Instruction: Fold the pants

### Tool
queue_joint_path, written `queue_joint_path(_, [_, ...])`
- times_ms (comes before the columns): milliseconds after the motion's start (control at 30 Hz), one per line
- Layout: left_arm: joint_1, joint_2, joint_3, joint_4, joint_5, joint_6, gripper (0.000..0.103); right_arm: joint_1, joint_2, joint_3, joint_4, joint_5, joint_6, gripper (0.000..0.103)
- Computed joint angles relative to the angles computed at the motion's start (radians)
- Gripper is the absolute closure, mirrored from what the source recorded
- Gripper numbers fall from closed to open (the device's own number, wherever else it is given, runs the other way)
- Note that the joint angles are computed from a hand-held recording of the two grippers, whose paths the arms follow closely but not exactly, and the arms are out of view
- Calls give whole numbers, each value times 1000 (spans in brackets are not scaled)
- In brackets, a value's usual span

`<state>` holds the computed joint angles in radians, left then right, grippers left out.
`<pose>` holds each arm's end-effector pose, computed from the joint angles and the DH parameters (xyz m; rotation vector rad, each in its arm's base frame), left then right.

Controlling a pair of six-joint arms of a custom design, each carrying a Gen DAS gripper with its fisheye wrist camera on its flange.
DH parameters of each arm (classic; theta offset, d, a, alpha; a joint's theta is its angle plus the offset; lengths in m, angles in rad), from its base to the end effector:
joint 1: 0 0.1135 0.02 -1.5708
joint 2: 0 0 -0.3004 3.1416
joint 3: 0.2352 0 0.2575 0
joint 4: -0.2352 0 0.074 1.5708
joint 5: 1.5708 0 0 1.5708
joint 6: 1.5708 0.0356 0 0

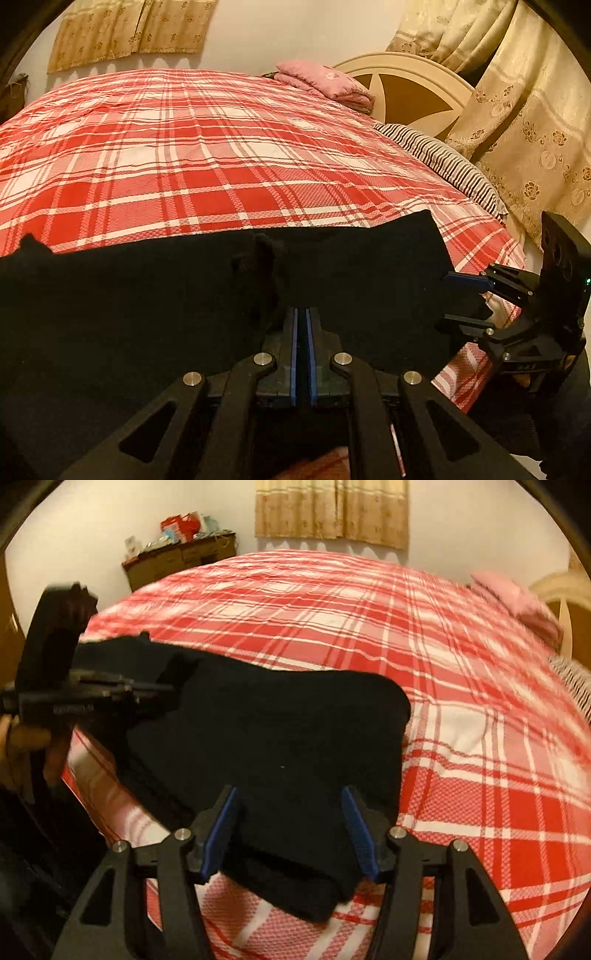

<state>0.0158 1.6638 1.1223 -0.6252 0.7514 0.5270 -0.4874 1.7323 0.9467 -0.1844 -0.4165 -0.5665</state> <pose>0.3331 -0.0190 0.2430 0.8104 2.3186 -0.7959 0.3142 -0.1503 0.1874 -0.2541 2.4132 0.0650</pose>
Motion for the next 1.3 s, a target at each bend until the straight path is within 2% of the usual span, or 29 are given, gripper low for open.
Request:
queue_joint_path(133, [18,-43,-19,24,-57,32,98,14,-30,-24,27,34,28,41])
queue_joint_path(200, [30,-60,-30,45,-76,36,91,25,-51,-31,38,44,59,39])
queue_joint_path(233, [39,-67,-34,55,-75,39,60,32,-65,-37,50,45,77,38])
queue_joint_path(267, [48,-75,-40,70,-76,36,15,41,-81,-44,68,45,94,38])
queue_joint_path(300, [59,-96,-62,117,-87,12,1,51,-90,-46,80,46,106,38])
queue_joint_path(333, [70,-112,-80,157,-84,-9,1,61,-101,-48,89,43,117,37])
queue_joint_path(433, [96,-107,-59,144,-66,-1,1,106,-124,-47,111,60,154,29])
queue_joint_path(667, [138,-94,-46,152,-72,9,1,230,-32,25,149,148,250,29])
queue_joint_path(933, [214,-45,-20,163,-95,20,1,319,47,94,176,181,349,29])
queue_joint_path(1100, [321,14,51,162,-116,61,1,417,152,152,134,230,299,28])
queue_joint_path(1167, [361,64,135,139,-124,28,1,458,169,125,190,302,269,19])
queue_joint_path(1233, [411,103,210,114,-94,22,1,480,164,96,237,343,232,19])
queue_joint_path(1300, [451,117,239,166,-120,25,1,470,143,92,223,333,222,22])
